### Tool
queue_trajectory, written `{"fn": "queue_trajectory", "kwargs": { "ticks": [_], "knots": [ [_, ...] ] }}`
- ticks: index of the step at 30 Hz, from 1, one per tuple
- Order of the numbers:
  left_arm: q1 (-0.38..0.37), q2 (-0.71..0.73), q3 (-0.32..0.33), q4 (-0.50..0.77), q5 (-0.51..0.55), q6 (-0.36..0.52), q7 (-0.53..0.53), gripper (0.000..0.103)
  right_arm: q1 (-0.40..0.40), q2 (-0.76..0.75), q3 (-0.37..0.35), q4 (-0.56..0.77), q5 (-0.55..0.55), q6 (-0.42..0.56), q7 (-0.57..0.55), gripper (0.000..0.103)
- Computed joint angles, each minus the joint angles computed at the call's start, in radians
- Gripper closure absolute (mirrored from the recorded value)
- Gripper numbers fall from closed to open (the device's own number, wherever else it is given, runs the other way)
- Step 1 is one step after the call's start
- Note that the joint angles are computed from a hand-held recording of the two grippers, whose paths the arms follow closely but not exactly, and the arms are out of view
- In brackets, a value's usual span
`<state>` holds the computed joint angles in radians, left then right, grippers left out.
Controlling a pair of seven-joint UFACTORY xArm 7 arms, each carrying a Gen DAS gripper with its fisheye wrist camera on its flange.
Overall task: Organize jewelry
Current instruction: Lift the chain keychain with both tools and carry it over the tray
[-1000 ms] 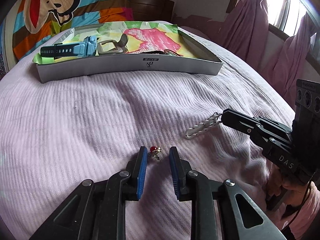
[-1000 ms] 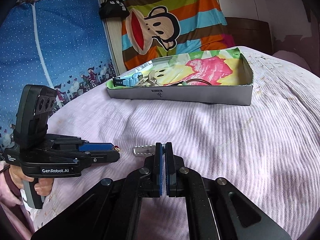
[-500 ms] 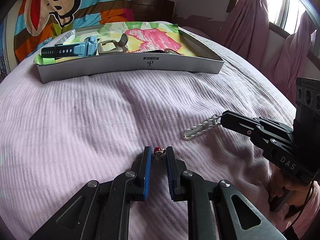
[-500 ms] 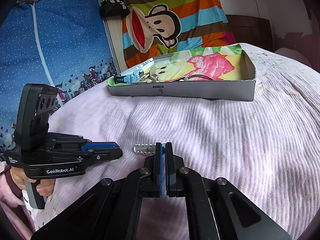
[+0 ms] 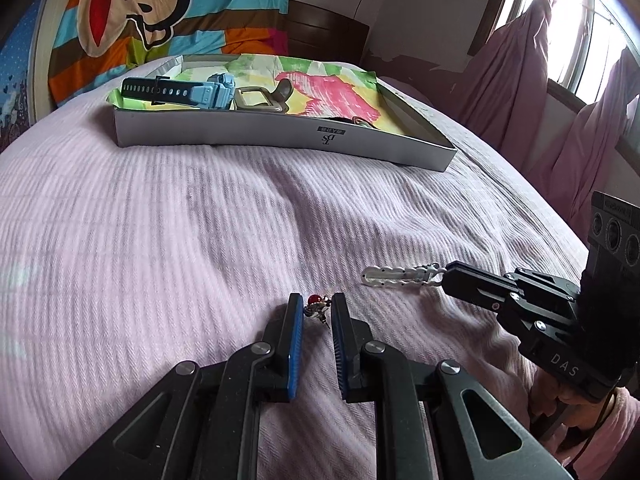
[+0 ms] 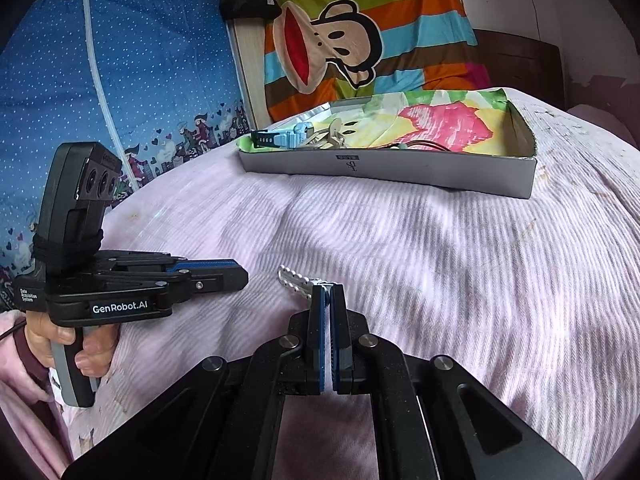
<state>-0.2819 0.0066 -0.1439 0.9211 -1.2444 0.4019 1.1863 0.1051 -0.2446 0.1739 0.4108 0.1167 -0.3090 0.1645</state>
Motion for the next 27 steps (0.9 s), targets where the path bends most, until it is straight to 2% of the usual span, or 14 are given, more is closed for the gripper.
{"fn": "queue_trajectory", "kwargs": {
  "ticks": [4, 9, 16, 23, 27],
  "knots": [
    [-0.001, -0.003, 0.000, -0.004, -0.007, -0.001, 0.003, 0.089, -0.048, -0.010, 0.075, 0.010, 0.016, 0.046, -0.042, 0.101],
    [0.000, -0.007, 0.002, -0.008, -0.035, -0.001, 0.028, 0.089, -0.207, -0.032, 0.257, 0.020, 0.048, 0.085, -0.070, 0.101],
    [0.001, -0.027, 0.008, -0.021, -0.103, 0.018, 0.103, 0.090, -0.367, -0.106, 0.451, -0.011, 0.084, 0.031, -0.075, 0.102],
    [-0.001, -0.030, 0.013, -0.023, -0.118, 0.025, 0.117, 0.090, -0.419, -0.148, 0.511, -0.033, 0.095, 0.012, -0.060, 0.102],
    [-0.002, -0.034, 0.013, -0.027, -0.129, 0.023, 0.131, 0.089, -0.467, -0.186, 0.573, -0.045, 0.103, -0.002, -0.052, 0.102]
  ]
}}
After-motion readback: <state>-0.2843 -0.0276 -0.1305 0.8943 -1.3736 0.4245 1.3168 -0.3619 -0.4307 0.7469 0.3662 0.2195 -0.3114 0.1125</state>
